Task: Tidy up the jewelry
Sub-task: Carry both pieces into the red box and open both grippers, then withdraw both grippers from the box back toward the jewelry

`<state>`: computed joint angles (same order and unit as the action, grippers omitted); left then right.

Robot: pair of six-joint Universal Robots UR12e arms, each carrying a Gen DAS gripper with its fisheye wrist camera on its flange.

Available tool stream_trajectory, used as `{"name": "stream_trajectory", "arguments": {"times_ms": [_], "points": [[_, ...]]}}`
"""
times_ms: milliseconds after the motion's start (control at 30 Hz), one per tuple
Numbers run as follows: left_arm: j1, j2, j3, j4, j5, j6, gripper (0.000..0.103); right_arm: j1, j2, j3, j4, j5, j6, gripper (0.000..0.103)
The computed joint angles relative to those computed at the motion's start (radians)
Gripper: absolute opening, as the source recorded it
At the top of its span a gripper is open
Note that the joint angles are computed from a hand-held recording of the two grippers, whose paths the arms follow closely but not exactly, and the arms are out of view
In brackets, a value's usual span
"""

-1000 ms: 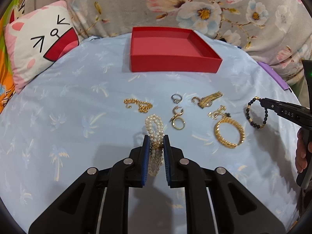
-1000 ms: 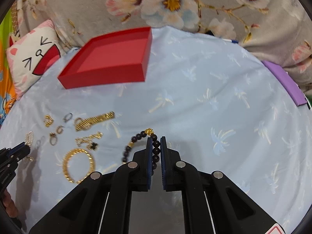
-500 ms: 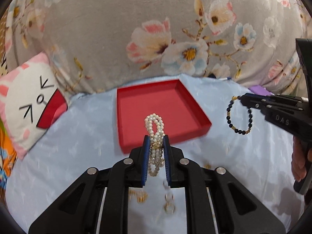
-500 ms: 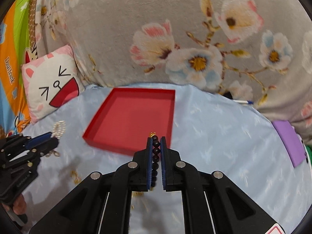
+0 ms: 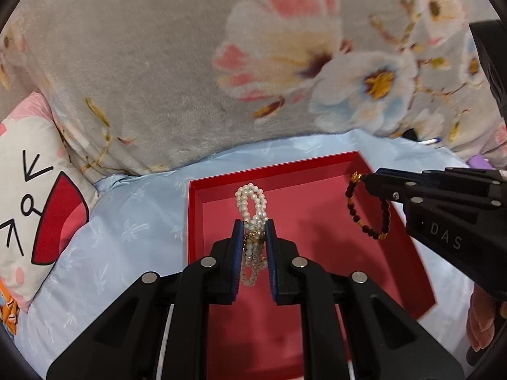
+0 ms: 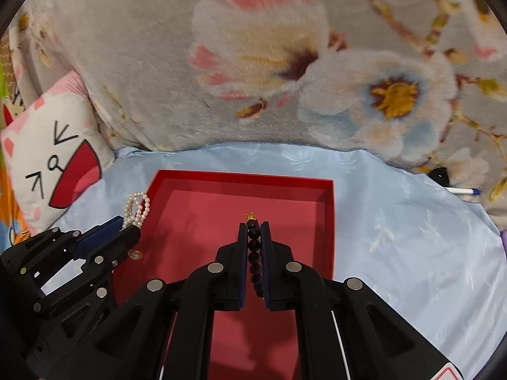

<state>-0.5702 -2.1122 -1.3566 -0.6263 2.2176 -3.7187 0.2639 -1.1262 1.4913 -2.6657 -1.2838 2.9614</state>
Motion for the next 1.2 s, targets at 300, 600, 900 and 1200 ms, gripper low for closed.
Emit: {"name": "stream_trajectory", "arguments": {"times_ms": [300,600,900,1200], "points": [[0.05,-0.053,0.052,-0.082,-0.052,-0.027,0.014,0.019,0.104,-0.125,0.097,-0.089,-0.021,0.007],[0.05,-0.075,0.071,-0.095,-0.004,-0.046,0.042,0.016,0.125,-0.133,0.075,-0.155,-0.022,0.018],[0.02,-0.033,0.011,-0.038,0.077,-0.052,0.056,-0.006,0.043,-0.014,-0.076,-0.096,-0.052,0.031],[-0.077,0.101,-0.161,-0.022,0.146,-0.157,0.07,-0.071,-0.196,0.294,-0.143,0.017,-0.125,0.039]]}}
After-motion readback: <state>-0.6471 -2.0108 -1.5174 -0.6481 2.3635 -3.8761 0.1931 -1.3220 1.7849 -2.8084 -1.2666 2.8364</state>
